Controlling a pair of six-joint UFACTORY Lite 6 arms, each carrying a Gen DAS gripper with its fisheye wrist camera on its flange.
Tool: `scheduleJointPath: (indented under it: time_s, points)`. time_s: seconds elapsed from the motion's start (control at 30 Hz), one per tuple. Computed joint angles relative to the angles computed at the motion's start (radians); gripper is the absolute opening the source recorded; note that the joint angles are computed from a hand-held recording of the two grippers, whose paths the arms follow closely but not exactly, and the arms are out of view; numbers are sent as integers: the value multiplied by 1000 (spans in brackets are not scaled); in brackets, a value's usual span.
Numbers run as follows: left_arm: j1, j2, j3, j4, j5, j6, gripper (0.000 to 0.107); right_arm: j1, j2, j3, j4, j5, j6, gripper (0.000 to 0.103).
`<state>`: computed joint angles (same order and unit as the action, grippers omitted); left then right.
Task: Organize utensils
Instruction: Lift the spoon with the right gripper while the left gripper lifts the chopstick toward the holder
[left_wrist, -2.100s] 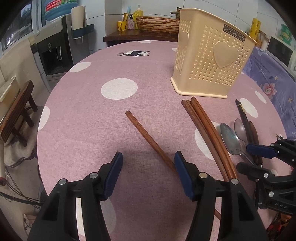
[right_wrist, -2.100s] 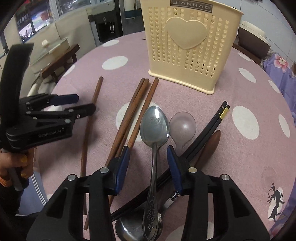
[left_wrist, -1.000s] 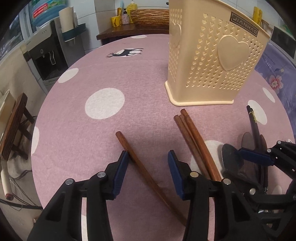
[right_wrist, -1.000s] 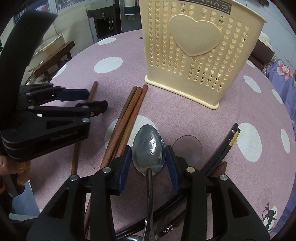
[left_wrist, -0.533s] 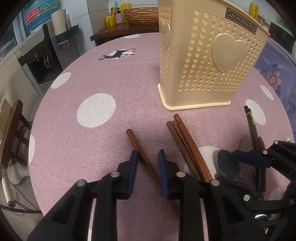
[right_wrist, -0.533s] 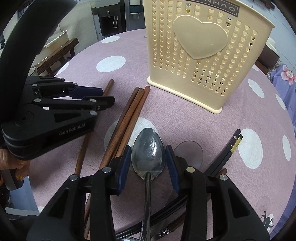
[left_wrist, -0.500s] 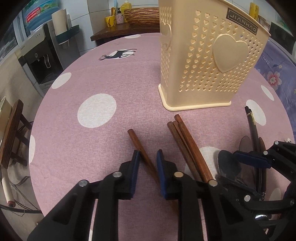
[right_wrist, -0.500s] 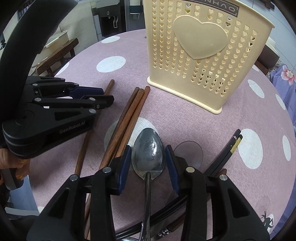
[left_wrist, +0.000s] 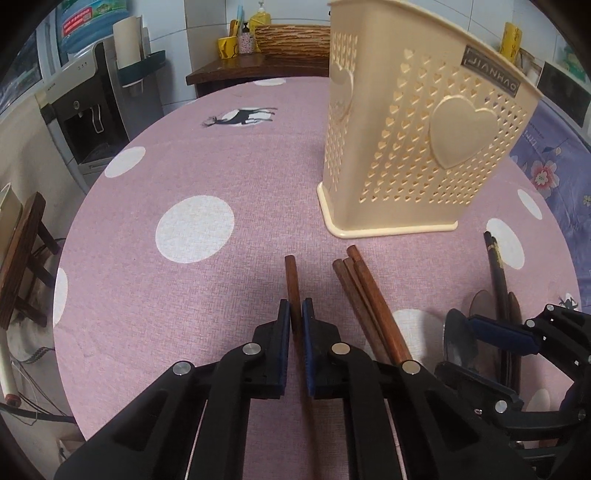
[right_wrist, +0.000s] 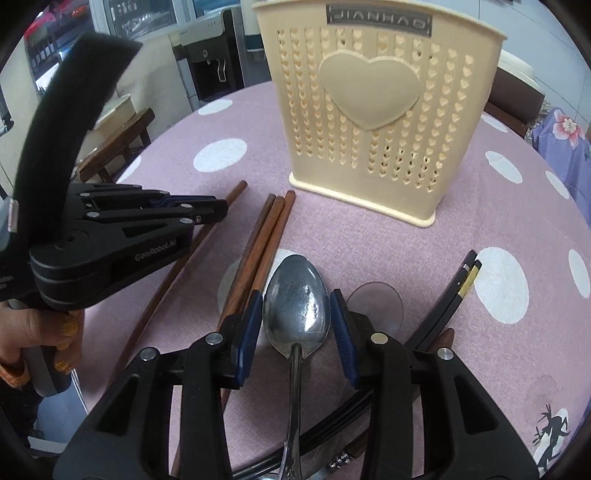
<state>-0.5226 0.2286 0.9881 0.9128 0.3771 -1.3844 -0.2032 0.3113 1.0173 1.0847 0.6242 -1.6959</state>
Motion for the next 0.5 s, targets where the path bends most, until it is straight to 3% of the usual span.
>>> scheduleJointPath:
  time_s: [0.5]
  points:
    - [-42,-259,-84,127,4,-150,7,-172,-143,-1,76,232,-14,38]
